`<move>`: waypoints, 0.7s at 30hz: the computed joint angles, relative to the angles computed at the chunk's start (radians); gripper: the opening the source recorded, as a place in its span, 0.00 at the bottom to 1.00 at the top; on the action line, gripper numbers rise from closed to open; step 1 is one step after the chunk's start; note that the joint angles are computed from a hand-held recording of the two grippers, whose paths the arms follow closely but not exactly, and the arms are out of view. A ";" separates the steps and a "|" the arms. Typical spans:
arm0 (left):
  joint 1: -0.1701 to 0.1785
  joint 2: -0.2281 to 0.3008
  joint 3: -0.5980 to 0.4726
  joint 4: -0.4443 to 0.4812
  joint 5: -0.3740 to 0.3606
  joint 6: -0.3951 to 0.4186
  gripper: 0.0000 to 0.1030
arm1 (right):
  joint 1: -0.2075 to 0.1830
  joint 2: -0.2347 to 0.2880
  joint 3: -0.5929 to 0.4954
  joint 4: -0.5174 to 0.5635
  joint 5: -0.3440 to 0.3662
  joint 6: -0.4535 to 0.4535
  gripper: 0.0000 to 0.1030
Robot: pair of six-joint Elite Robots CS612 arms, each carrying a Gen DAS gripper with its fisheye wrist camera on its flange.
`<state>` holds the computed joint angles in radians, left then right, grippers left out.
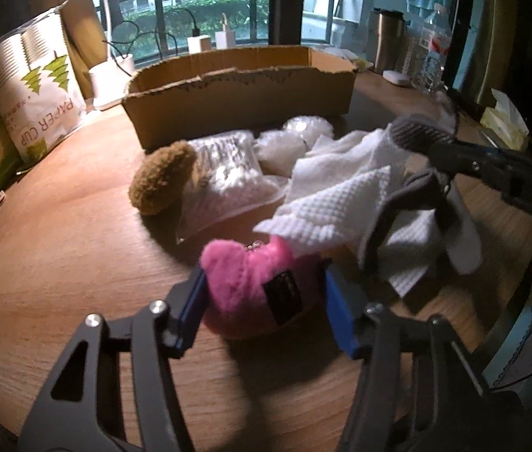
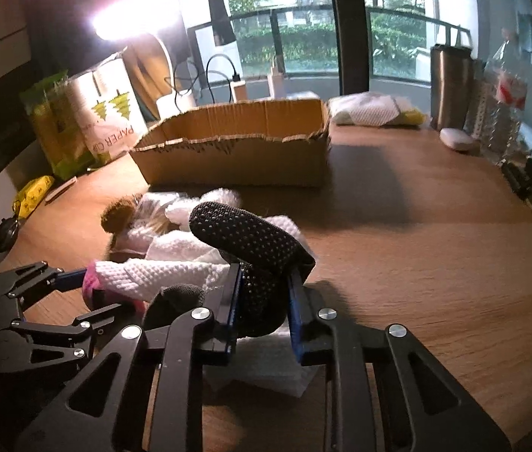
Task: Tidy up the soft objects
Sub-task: 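Grasp the black dotted gloves with the right tool while the left tool grasps the pink plush, then carry gloves and pink plush into the cardboard box and open both tools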
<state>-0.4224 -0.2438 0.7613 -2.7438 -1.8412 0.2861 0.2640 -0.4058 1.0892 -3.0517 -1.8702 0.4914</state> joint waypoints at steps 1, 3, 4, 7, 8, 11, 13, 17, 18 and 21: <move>0.002 -0.003 0.006 -0.010 -0.005 -0.006 0.55 | 0.002 -0.004 0.005 -0.007 -0.011 0.000 0.23; 0.007 -0.009 0.015 -0.040 -0.018 -0.020 0.55 | 0.005 -0.012 0.014 -0.020 -0.025 -0.003 0.23; 0.009 -0.011 0.019 -0.053 -0.023 -0.028 0.55 | 0.006 -0.015 0.016 -0.025 -0.032 -0.006 0.23; 0.015 -0.014 0.020 -0.078 -0.036 -0.056 0.55 | 0.009 -0.023 0.021 -0.042 -0.046 -0.019 0.23; 0.018 -0.013 0.017 -0.085 -0.042 -0.065 0.55 | 0.010 -0.025 0.021 -0.048 -0.050 -0.026 0.23; 0.023 -0.013 0.010 -0.102 -0.052 -0.086 0.55 | 0.011 -0.033 0.022 -0.077 -0.066 -0.051 0.23; 0.028 -0.011 0.002 -0.108 -0.060 -0.103 0.55 | 0.012 -0.036 0.020 -0.092 -0.076 -0.065 0.23; 0.033 -0.004 -0.023 -0.133 -0.055 -0.130 0.55 | 0.012 -0.039 0.009 -0.115 -0.092 -0.102 0.23; 0.034 0.000 -0.035 -0.136 -0.053 -0.135 0.55 | 0.011 -0.040 0.005 -0.118 -0.094 -0.109 0.23; 0.037 0.010 -0.065 -0.163 -0.052 -0.153 0.55 | 0.007 -0.038 -0.009 -0.130 -0.100 -0.130 0.23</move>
<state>-0.3856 -0.2340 0.6965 -2.9070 -1.8929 0.1330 0.2709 -0.4439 1.0797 -3.1817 -1.9704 0.3611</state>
